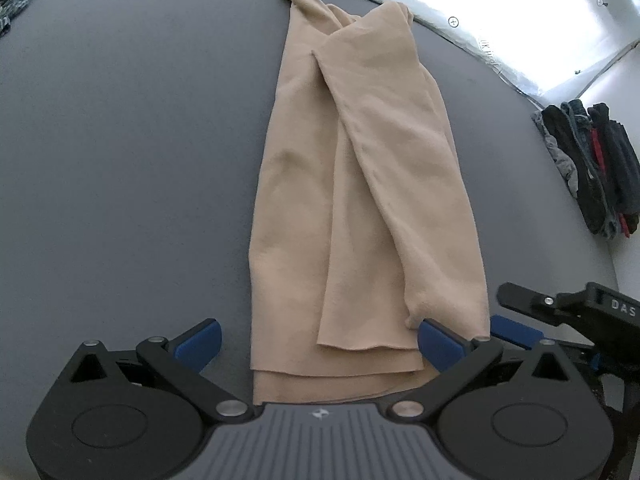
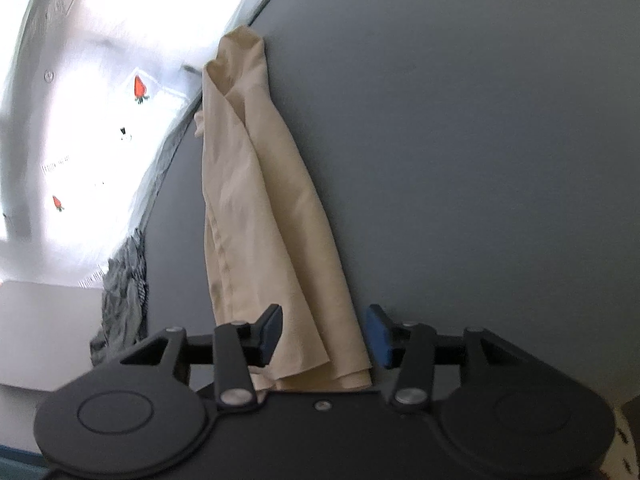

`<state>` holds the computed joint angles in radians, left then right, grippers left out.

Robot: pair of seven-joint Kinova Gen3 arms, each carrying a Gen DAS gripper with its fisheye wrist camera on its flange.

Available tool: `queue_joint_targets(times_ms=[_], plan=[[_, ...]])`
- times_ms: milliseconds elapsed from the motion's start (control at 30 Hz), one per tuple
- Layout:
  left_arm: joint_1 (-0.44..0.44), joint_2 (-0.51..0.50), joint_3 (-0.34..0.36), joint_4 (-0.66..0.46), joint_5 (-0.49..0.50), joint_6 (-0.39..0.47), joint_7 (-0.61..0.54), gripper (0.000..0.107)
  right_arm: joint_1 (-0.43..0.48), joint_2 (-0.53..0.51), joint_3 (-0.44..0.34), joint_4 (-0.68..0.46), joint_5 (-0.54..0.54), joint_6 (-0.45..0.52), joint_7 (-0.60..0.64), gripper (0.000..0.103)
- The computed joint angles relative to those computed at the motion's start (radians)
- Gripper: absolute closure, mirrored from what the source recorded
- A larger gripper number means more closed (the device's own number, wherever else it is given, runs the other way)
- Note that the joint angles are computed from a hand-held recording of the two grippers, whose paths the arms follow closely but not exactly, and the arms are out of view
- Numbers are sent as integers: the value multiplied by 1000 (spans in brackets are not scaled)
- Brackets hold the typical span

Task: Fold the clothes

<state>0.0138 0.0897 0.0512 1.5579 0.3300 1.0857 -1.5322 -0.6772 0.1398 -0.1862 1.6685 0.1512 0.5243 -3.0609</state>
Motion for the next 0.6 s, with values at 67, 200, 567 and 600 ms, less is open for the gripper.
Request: queue_joint_targets(times_ms=[67,200,567,600], plan=[[-4,-3,-1,6,13,-2,-10,5,5,12,-6,-22,-5,23,37,59],[-11,-8,-6,25,35,-24,-12,5,21,29,-12,-52,-41,53,124,59],[49,-8,15,5,-117,-45,115,40,47,58,-12,-80,-141,63,285,90],[56,-10,16,1,-140,-43,129,49,45,59,-9,-80,-144,63,285,90]])
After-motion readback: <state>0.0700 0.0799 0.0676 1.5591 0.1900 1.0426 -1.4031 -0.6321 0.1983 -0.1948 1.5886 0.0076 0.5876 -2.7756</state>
